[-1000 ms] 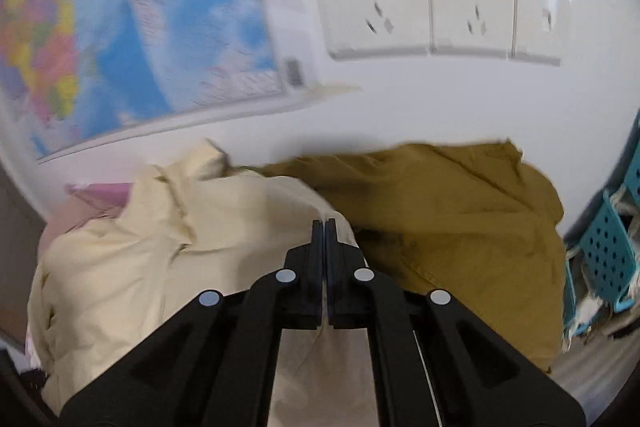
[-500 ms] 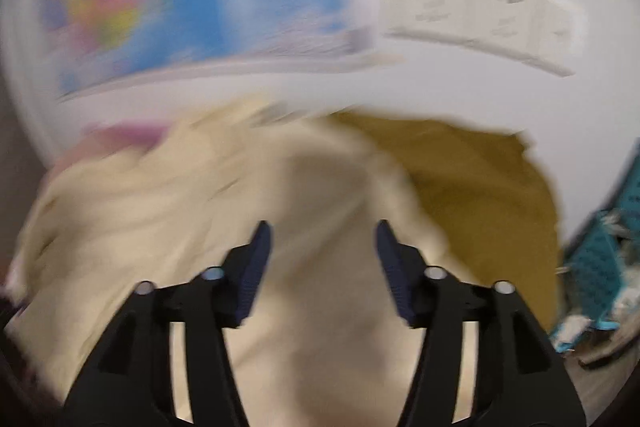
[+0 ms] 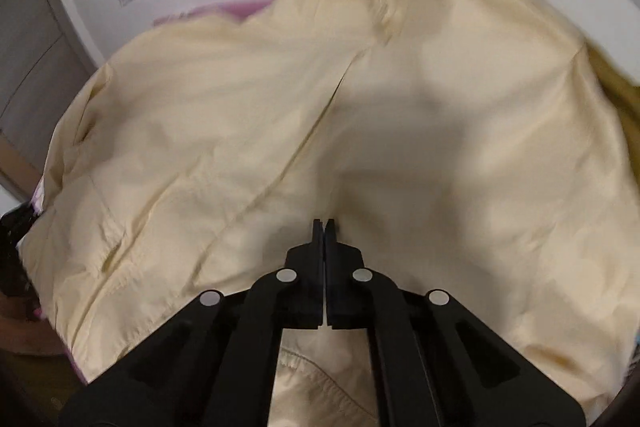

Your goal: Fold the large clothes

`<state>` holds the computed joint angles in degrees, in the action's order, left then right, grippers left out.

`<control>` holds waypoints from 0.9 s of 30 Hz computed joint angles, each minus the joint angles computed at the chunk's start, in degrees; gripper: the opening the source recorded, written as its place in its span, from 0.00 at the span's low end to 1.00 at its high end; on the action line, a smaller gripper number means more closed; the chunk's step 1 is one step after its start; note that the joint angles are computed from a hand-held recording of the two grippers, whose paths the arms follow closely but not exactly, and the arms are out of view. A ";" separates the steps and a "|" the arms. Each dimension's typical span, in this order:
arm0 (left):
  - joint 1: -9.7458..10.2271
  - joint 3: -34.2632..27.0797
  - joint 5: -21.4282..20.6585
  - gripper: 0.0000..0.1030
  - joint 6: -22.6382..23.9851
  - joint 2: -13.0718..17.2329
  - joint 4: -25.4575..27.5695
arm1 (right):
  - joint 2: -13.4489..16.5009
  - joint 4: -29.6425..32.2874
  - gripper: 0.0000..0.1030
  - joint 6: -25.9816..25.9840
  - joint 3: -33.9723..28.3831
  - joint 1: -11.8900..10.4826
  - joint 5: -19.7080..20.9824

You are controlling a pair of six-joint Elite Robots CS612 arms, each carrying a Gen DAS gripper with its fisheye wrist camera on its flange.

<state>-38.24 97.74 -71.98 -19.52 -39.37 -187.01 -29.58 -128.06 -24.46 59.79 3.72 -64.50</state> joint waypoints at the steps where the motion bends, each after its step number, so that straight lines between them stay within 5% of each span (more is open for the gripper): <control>1: -0.10 0.25 0.51 0.60 0.65 -0.13 -0.55 | 0.46 -0.97 0.00 0.97 -1.02 -0.43 0.73; 9: -0.15 2.45 -1.70 0.65 1.68 -0.50 -5.88 | 3.21 -6.14 0.02 1.11 -2.97 0.75 -6.30; 11: 0.35 3.88 -4.31 0.65 1.12 -0.82 -10.10 | 2.61 -5.84 0.10 2.87 -2.25 0.05 -4.93; 12: 0.53 4.38 -5.26 0.67 0.94 -0.89 -12.18 | 2.10 -5.99 0.22 3.32 -1.67 -0.22 -4.28; 14: 0.96 5.19 -6.93 0.70 0.78 -1.04 -16.12 | -0.16 -9.03 0.40 5.87 1.46 -1.30 -2.87; 18: 2.35 5.65 -13.14 0.79 -1.32 -0.51 -22.80 | -5.64 -14.33 0.50 8.78 9.50 -3.92 3.17; 21: 3.50 4.58 -15.55 0.79 -4.32 0.23 -22.67 | -10.00 -16.51 0.64 11.11 16.54 -6.20 5.51; 27: 5.89 3.47 -23.80 0.80 -14.09 1.82 -22.38 | -15.16 -14.73 0.70 15.73 26.80 -10.04 9.33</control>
